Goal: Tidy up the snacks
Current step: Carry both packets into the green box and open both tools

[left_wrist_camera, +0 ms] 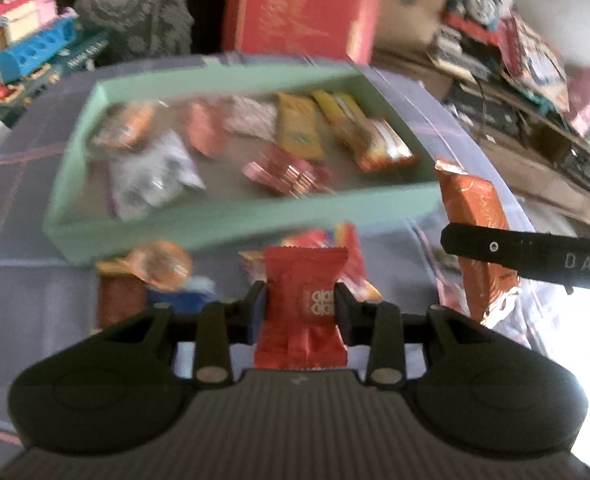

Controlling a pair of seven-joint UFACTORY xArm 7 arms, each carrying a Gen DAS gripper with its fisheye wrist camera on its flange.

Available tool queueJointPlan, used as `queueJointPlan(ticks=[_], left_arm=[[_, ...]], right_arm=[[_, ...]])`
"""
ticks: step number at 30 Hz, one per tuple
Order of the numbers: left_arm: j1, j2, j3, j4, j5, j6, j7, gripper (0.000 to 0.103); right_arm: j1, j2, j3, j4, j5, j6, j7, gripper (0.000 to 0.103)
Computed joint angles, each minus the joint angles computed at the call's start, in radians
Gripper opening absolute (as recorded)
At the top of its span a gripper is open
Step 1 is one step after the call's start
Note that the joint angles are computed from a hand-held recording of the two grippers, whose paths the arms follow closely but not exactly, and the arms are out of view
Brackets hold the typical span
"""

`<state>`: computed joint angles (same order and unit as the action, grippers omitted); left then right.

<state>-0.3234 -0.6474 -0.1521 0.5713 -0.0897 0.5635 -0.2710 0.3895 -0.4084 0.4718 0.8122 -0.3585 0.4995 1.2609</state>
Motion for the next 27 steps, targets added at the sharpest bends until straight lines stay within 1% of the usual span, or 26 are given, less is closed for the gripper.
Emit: queueJointPlan(ticks=[3, 6, 9, 12, 16, 18, 21, 25, 27], left_arm=[[0.046, 0.001, 0.043, 0.018, 0.024, -0.013, 0.032, 0.035], [0.095, 0.032, 0.084, 0.049, 0.037, -0.032, 0.072, 0.035], [0.139, 0.093, 0.119, 0.094, 0.039, -0.052, 0.115, 0.035], [0.171, 0.167, 0.141, 0.139, 0.027, -0.071, 0.148, 0.035], [0.197, 0.252, 0.154, 0.187, 0.007, -0.093, 0.185, 0.035], [0.204, 0.283, 0.157, 0.2, -0.006, -0.098, 0.202, 0.035], [0.209, 0.303, 0.155, 0.195, -0.025, -0.109, 0.222, 0.035], [0.218, 0.323, 0.145, 0.189, -0.031, -0.117, 0.226, 0.035], [0.221, 0.331, 0.139, 0.188, -0.028, -0.122, 0.225, 0.036]], right_arm=[[-0.026, 0.119, 0.023, 0.125, -0.061, -0.007, -0.009, 0.05], [-0.02, 0.263, 0.026, 0.275, -0.146, 0.011, 0.005, 0.05], [0.014, 0.412, 0.011, 0.431, -0.212, 0.045, -0.006, 0.05], [0.068, 0.551, -0.018, 0.586, -0.263, 0.105, -0.034, 0.05], [0.138, 0.685, -0.07, 0.743, -0.289, 0.163, -0.084, 0.05], [0.164, 0.735, -0.095, 0.8, -0.278, 0.181, -0.111, 0.05], [0.197, 0.784, -0.129, 0.851, -0.255, 0.194, -0.15, 0.05], [0.234, 0.816, -0.174, 0.875, -0.225, 0.191, -0.188, 0.051], [0.247, 0.824, -0.195, 0.878, -0.202, 0.185, -0.207, 0.055]])
